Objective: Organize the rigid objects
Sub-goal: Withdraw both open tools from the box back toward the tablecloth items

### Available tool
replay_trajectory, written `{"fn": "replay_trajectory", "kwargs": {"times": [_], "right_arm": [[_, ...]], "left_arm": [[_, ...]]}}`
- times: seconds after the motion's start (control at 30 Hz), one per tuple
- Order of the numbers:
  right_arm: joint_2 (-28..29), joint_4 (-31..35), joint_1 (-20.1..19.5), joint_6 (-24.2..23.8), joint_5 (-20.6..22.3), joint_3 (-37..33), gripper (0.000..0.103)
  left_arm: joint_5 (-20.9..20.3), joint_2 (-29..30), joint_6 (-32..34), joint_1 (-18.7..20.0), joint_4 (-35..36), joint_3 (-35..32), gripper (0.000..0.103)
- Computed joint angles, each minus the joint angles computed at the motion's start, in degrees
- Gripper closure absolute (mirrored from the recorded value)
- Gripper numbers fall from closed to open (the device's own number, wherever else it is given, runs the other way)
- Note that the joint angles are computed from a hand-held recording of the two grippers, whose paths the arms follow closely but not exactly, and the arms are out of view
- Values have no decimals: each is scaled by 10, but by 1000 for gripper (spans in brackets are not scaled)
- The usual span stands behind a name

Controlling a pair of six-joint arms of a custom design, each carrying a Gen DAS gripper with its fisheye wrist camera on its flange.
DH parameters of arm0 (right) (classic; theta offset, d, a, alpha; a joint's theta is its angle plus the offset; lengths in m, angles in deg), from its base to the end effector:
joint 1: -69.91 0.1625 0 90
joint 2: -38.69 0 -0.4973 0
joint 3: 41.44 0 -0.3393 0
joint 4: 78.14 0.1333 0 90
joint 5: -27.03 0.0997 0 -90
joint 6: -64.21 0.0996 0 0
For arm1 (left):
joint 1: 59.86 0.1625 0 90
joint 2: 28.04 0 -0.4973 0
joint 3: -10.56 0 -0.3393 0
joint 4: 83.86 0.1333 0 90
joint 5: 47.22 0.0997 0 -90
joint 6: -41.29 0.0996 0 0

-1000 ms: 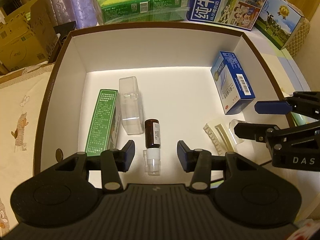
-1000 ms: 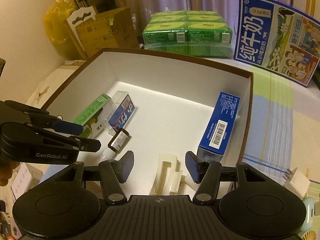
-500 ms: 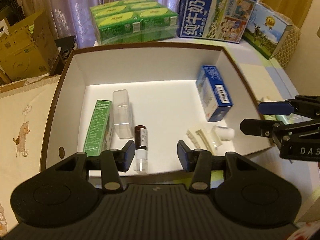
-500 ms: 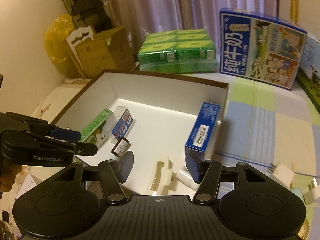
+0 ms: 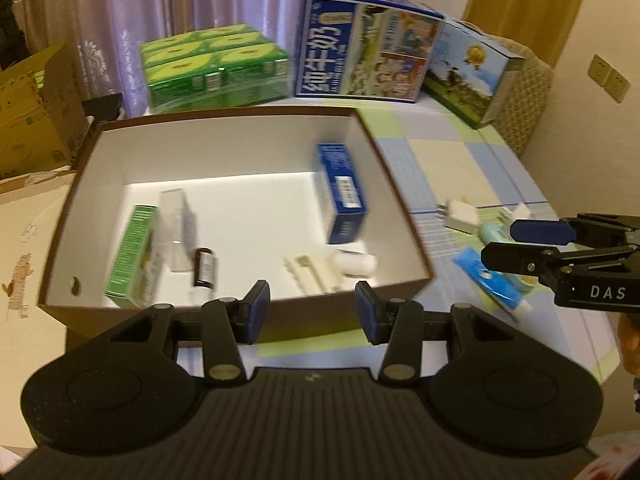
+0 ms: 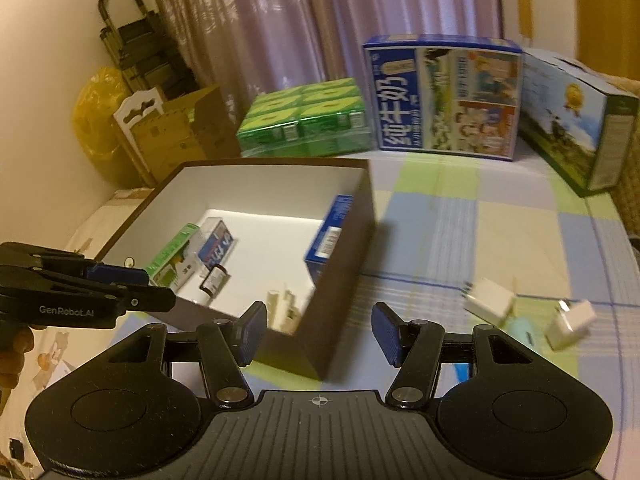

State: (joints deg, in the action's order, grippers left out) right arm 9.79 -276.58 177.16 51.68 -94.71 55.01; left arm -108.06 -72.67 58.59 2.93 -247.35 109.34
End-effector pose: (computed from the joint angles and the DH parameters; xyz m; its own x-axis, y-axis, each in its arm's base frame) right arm 0.2836 -0.6405 0.0905 -0.8439 -0.0818 0.5302 -0.4172 0.7214 -0.5527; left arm -0.1472 -0.6839 0.1878 -0.6836 0.4938 -0.5374 0.6648 0.7251 -0.1795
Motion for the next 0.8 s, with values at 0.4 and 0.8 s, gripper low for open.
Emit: {"fn": "replay_trajectory", "kwargs": {"times": [0.4, 0.8], "right_arm": [[-75, -63, -22, 21, -20, 136, 48], [-139, -76, -60, 33, -24, 219, 47]], "left_arm": [[-21, 14, -47, -41, -8, 59, 61], [-37, 66, -86, -78, -9, 71, 61]]}}
